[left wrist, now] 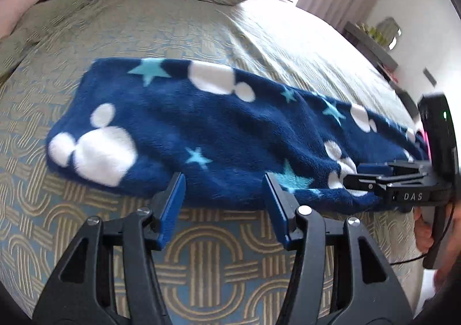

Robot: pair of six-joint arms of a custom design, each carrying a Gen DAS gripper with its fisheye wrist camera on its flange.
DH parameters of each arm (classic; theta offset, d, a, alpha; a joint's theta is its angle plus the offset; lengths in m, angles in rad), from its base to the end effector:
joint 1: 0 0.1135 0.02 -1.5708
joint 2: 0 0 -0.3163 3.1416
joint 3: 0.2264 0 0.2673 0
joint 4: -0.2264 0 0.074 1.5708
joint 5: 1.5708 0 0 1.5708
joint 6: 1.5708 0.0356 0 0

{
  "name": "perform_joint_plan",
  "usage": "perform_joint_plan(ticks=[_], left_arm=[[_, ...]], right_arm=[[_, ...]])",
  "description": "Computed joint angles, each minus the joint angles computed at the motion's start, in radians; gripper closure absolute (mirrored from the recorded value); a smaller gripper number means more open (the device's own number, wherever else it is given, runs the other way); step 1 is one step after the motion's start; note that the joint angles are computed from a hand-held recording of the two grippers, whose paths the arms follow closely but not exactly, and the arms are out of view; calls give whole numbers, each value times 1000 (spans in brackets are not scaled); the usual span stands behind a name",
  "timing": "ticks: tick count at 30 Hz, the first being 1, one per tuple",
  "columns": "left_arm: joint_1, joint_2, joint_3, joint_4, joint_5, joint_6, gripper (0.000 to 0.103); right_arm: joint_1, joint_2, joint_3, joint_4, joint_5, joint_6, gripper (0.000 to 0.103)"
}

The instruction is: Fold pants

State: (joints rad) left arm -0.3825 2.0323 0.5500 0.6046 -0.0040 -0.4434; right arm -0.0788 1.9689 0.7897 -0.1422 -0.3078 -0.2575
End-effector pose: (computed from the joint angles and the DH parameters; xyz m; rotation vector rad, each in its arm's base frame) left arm 0.2910 -0.1169 0.0582 -0.0773 2.4808 -0.3552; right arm 0.3240 -0.0148 0.0826 -0.3065 2.8061 0.3724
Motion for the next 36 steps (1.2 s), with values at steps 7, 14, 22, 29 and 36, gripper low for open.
perform_joint_plan(ticks=[7,14,22,29,36], left_arm=[[234,24,-117,128,139,-135,28],[366,122,-55,161,306,-243,21],[353,158,-45,237,255,-282,21],[265,137,36,58,107,-150,19],[247,146,62,35,56,-157,15]], right_arm=[[-12,-34,-15,-76,-248,0,46],[70,-73,-99,23,-364,108,46],[96,-67,-121,86,-297,115,46],[127,11,-86,135,-216,178,46],[152,-96,-174,284,-177,216,46]])
